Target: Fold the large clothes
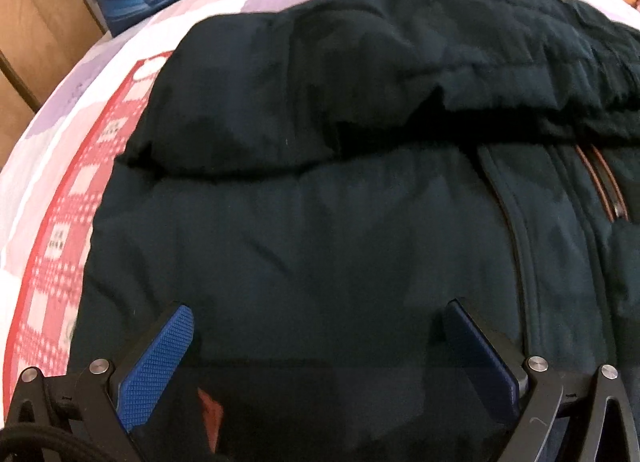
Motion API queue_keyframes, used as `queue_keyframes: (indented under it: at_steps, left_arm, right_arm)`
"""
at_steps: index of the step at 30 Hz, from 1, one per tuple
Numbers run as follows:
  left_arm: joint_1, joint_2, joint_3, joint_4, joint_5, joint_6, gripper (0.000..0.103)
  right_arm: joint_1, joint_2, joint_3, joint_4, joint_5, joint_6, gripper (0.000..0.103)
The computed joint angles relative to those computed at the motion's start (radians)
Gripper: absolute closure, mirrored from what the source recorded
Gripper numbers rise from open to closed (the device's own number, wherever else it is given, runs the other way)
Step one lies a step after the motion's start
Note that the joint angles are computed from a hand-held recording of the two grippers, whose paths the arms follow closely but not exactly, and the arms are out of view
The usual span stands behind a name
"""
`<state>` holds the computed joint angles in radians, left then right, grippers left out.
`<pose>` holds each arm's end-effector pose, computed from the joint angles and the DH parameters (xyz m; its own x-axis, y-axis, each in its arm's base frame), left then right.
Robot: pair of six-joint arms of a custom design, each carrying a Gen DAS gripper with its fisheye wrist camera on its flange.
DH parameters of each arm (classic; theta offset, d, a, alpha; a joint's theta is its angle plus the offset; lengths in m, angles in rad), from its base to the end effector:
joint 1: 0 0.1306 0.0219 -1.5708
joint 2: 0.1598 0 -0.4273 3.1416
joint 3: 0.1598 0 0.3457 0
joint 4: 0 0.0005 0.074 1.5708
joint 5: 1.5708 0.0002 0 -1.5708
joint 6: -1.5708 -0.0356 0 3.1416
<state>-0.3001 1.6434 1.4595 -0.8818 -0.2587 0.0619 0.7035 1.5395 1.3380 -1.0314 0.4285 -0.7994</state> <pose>0.4921 -0.1433 0.3882 -0.8448 0.1988 -0.4968 0.1155 0.9743 0.1935 0.3534 0.2797 0.3848 -0.8481 0.1357 -0.5122 0.1789 0.9832 -0.0356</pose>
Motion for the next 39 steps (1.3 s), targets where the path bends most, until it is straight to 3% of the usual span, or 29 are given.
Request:
queue_keyframes:
  at_steps: [7, 14, 15, 16, 18, 25, 30, 35, 39]
  left_arm:
    - [0.029, -0.093, -0.124, 0.011, 0.004, 0.015, 0.0]
    - [0.157, -0.268, -0.336, 0.009, -0.046, 0.005, 0.0]
    - [0.191, -0.299, -0.362, 0.014, -0.018, 0.005, 0.0]
    - [0.235, -0.348, -0.388, 0.033, 0.029, 0.018, 0.0]
    - [0.27, -0.378, -0.386, 0.022, 0.094, 0.026, 0.0]
    - [0.259, -0.521, -0.444, -0.063, -0.047, 0.012, 0.0]
    - [0.403, -0.603, -0.477, -0.18, -0.138, 0.0, 0.0]
    - [0.643, -0.688, -0.486, -0.243, -0.176, -0.054, 0.0]
    - [0.702, -0.727, -0.482, -0.245, -0.107, -0.106, 0.0]
  right_arm:
    - [0.061, -0.034, -0.032, -0.04, 0.03, -0.034, 0.029]
    - [0.12, -0.166, -0.153, -0.046, 0.061, -0.124, 0.029]
    - [0.125, -0.207, -0.186, -0.017, 0.047, -0.135, 0.029]
    - [0.134, -0.219, -0.19, -0.035, 0.05, -0.161, 0.029]
    - [0.162, -0.225, -0.187, -0.157, 0.075, -0.242, 0.029]
    - [0.301, -0.342, -0.274, -0.267, 0.011, -0.41, 0.029]
    - [0.39, -0.396, -0.315, -0.332, 0.0, -0.486, 0.029]
    - [0.476, -0.439, -0.335, -0.429, 0.009, -0.605, 0.029]
    - [0.54, -0.424, -0.303, -0.486, 0.033, -0.695, 0.029]
